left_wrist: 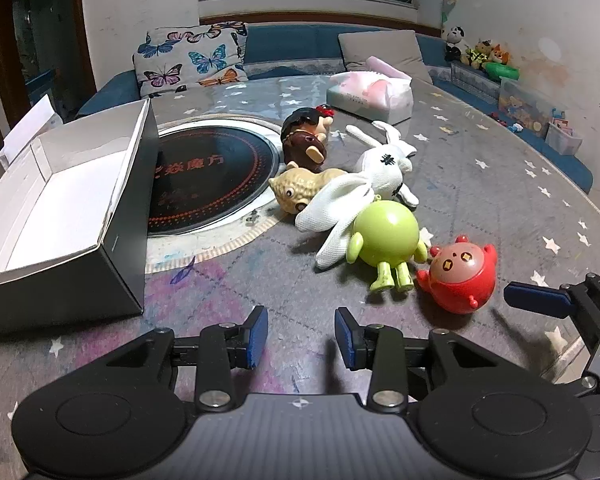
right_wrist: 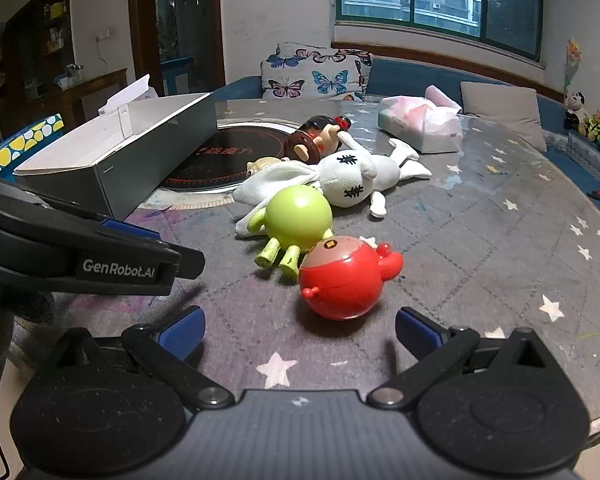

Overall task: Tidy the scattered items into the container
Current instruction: 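Move the left gripper toward the red round toy, then close the left gripper on the red round toy and lift it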

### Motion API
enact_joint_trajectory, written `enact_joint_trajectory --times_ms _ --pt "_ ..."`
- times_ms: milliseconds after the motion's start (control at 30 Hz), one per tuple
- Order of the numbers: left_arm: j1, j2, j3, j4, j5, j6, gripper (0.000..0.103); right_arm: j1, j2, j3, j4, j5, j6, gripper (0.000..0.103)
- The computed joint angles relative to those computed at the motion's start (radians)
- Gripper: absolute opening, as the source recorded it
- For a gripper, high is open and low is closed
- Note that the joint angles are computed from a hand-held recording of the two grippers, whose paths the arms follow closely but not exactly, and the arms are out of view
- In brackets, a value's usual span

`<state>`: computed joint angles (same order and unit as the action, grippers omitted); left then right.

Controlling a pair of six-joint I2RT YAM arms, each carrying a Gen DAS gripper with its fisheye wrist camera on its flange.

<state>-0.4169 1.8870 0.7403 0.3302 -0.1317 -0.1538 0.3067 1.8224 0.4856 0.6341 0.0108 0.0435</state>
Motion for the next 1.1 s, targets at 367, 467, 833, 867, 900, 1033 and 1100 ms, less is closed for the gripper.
enact_joint_trajectory --times_ms 367,467,833,867,900,1033,1100 --pt "0.013 0.010 0.033 -0.023 0.054 0.011 0.040 -0.031 0.010 0.021 -0.008 -0.049 0.005 0.096" --pt "0.016 0.007 0.039 -0.026 0.071 0.020 0.039 -0.042 0.007 0.023 -0.005 -0.065 0.005 0.094" --pt "0.017 -0.024 0.076 -0.076 0.194 0.070 0.040 -0.099 0.002 0.041 -0.019 -0.139 -0.003 0.080" --pt "0.016 -0.024 0.082 -0.080 0.210 0.075 0.040 -0.105 0.002 0.042 -0.022 -0.147 -0.004 0.078" --pt "0.015 -0.023 0.088 -0.084 0.225 0.078 0.040 -0.110 0.002 0.042 -0.023 -0.153 -0.003 0.078" --pt "0.005 -0.003 0.134 -0.122 0.286 0.089 0.041 -0.135 0.007 0.049 -0.029 -0.182 0.003 0.070" --pt "-0.003 0.017 0.168 -0.153 0.312 0.102 0.041 -0.146 0.011 0.054 -0.033 -0.197 0.008 0.068"
